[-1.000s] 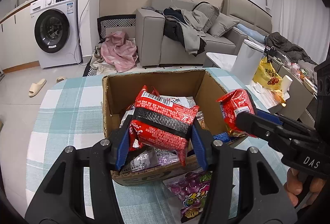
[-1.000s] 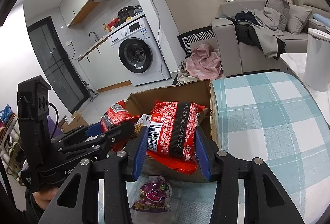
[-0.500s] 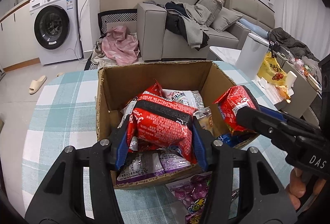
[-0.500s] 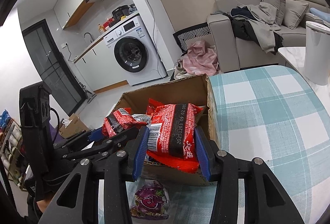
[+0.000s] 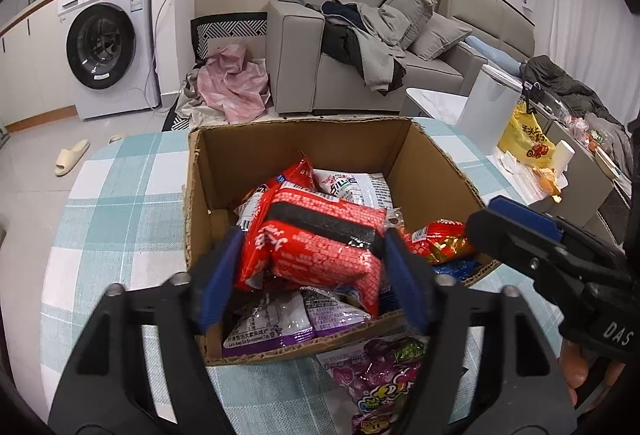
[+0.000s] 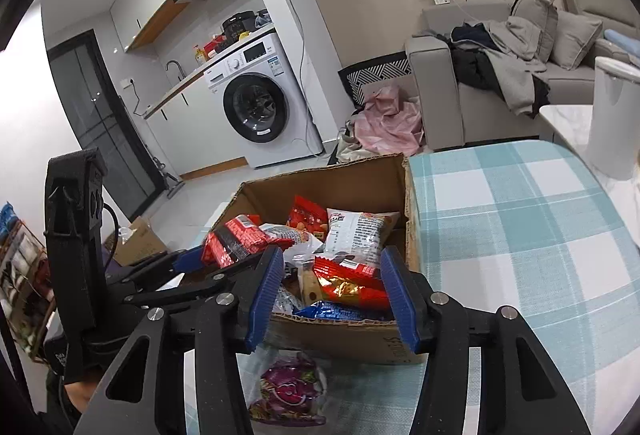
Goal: Organize snacks
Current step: 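Drop the red wafer bar into the box with the left gripper while the right releases the chip bag, then withdraw both open grippers from the box toward the purple candy bag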
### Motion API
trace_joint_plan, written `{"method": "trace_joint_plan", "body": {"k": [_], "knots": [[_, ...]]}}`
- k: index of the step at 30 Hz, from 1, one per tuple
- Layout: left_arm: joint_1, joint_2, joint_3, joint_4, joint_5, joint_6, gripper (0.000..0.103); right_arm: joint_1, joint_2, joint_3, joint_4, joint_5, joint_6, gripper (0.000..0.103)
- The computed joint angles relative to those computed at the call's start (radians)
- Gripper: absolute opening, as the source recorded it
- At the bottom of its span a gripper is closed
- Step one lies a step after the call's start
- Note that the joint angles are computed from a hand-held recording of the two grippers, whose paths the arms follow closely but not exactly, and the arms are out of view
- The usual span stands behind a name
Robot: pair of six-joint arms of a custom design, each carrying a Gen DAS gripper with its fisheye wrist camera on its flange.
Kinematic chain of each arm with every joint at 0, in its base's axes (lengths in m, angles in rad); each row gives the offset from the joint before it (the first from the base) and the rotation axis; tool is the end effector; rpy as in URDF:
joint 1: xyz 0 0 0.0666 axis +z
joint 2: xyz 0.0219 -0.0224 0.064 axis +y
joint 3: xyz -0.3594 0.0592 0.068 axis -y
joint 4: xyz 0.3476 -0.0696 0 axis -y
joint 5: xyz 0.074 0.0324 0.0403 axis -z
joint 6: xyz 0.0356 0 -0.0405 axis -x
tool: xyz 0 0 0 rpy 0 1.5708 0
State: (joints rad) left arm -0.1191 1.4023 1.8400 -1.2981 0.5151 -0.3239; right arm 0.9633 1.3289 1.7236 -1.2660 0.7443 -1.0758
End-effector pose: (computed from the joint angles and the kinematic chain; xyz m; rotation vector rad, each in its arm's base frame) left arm 0.4068 -0.0667 0.5639 0.7366 2.2311 -0.5240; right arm 0.2411 0.3038 0.5527 0.4277 2.1353 0.2291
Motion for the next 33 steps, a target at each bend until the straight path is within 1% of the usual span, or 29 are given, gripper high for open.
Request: {"method": "trace_joint_plan", "body": {"k": [1,3,5,7,8,10,11,12,13,16,20,27,29,33], "knots": [[0.006,-0.002,0.0,-0.001,0.013,0.004,0.077,0.005,-0.002,0.0,-0.002,0.008,0.002,0.07],[0.016,-0.009,0.0,-0.006,0.032,0.004,0.083,0.02,-0.008,0.0,-0.009,0.029,0.002,0.071],[0.022,-0.018,-0.003,-0.011,0.036,-0.003,0.085,0.034,-0.009,0.006,-0.035,0.041,-0.01,0.075],[0.029,-0.031,-0.006,-0.026,0.036,-0.017,0.09,0.047,-0.016,0.003,-0.047,0.05,-0.025,0.089],[0.036,-0.038,-0.01,-0.031,0.039,-0.022,0.092,0.058,-0.022,0.0,-0.057,0.055,-0.04,0.092],[0.057,-0.053,-0.02,-0.039,0.07,-0.031,0.097,0.072,-0.025,0.003,-0.079,0.054,-0.062,0.099],[0.068,-0.062,-0.024,-0.044,0.078,-0.036,0.102,0.077,-0.025,0.004,-0.089,0.055,-0.07,0.1],[0.077,-0.074,-0.033,-0.038,0.078,-0.032,0.102,0.085,-0.026,0.007,-0.105,0.056,-0.08,0.102],[0.087,-0.088,-0.043,-0.034,0.079,-0.033,0.102,0.094,-0.024,0.012,-0.122,0.058,-0.089,0.102],[0.12,-0.111,-0.054,-0.063,0.096,-0.048,0.102,0.116,-0.018,0.024,-0.164,0.071,-0.114,0.102],[0.16,-0.139,-0.069,-0.086,0.112,-0.067,0.102,0.143,-0.03,0.019,-0.176,0.077,-0.144,0.102],[0.229,-0.172,-0.088,-0.149,0.14,-0.132,0.102,0.17,-0.02,0.035,-0.232,0.056,-0.189,0.103],[0.254,-0.186,-0.105,-0.169,0.155,-0.167,0.102,0.178,-0.017,0.036,-0.247,0.048,-0.203,0.103],[0.288,-0.216,-0.14,-0.189,0.157,-0.218,0.102,0.198,-0.012,0.031,-0.271,0.03,-0.241,0.103]]}}
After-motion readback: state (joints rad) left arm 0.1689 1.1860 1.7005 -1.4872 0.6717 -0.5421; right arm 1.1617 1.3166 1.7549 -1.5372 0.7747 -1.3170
